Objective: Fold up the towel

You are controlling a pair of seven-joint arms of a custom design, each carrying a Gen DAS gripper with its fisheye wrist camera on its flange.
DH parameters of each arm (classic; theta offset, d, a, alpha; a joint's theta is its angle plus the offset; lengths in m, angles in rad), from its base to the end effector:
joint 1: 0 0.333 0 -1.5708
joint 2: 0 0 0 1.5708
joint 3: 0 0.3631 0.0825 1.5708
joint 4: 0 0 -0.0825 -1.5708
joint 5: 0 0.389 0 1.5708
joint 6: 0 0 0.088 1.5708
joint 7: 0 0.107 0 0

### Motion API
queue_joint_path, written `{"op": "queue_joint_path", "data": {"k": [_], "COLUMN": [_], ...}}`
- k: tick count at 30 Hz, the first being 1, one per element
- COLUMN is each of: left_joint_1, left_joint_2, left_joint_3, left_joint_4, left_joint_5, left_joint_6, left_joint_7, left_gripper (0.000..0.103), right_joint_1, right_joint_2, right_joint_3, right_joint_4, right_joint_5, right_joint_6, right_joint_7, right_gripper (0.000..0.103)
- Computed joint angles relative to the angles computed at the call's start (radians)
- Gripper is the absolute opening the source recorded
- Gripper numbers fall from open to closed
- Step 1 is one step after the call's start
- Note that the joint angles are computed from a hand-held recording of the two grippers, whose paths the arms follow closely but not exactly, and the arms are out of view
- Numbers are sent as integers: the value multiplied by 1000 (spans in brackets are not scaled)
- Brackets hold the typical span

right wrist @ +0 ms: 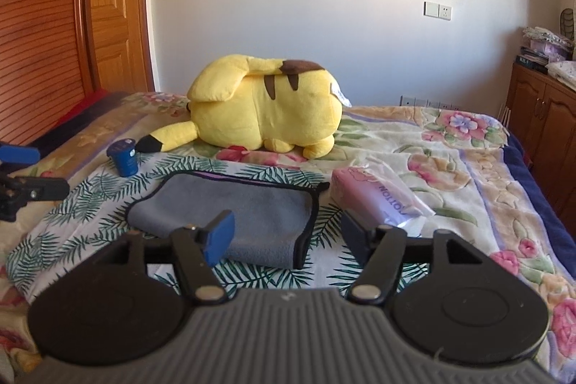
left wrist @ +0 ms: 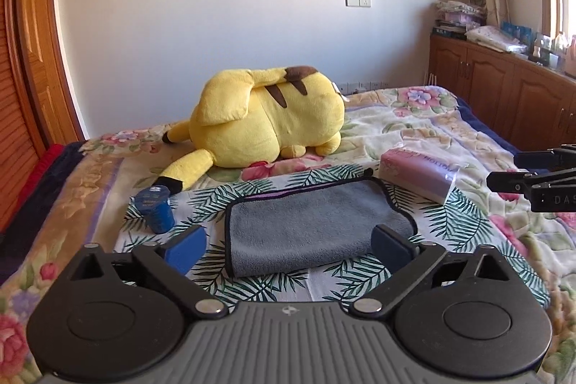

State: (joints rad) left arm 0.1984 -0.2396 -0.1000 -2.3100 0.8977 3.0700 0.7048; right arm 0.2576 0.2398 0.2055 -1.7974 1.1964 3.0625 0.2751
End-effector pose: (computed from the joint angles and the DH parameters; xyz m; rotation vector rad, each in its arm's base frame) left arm 0.5027 -0.0178 0.5789 -1.6316 1.4926 -0.7546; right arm 0.6332 0.2182 0.5391 -1.8567 1.0119 -0.6182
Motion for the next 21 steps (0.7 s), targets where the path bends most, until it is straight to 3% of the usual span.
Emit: {"op": "queue_joint_path", "data": {"k": [5,12,21], "left_joint_1": [-36,-55,-57], "left_joint_2": [-77,-170,-291], "left_joint_3": [11,-3,-41], "left_joint_4": [-36,-65,-110], "left_joint_5": [-58,-96,-106], "left_joint_6": [-33,-72,-105], "left_joint_7": [41,58,30], "left_gripper": [87,87,87], "right_joint_1": [-2,23,71], "right_joint_2": [-61,-133,-234], "right_joint_3": [-3,-34,-75], "right_joint_4": [-34,-66,-122], "right_joint_5": [55,145,344], "right_joint_6": [-4,-21,-22], "right_joint_7": [-31,-106,-275], "right_gripper": [89,103,103]}}
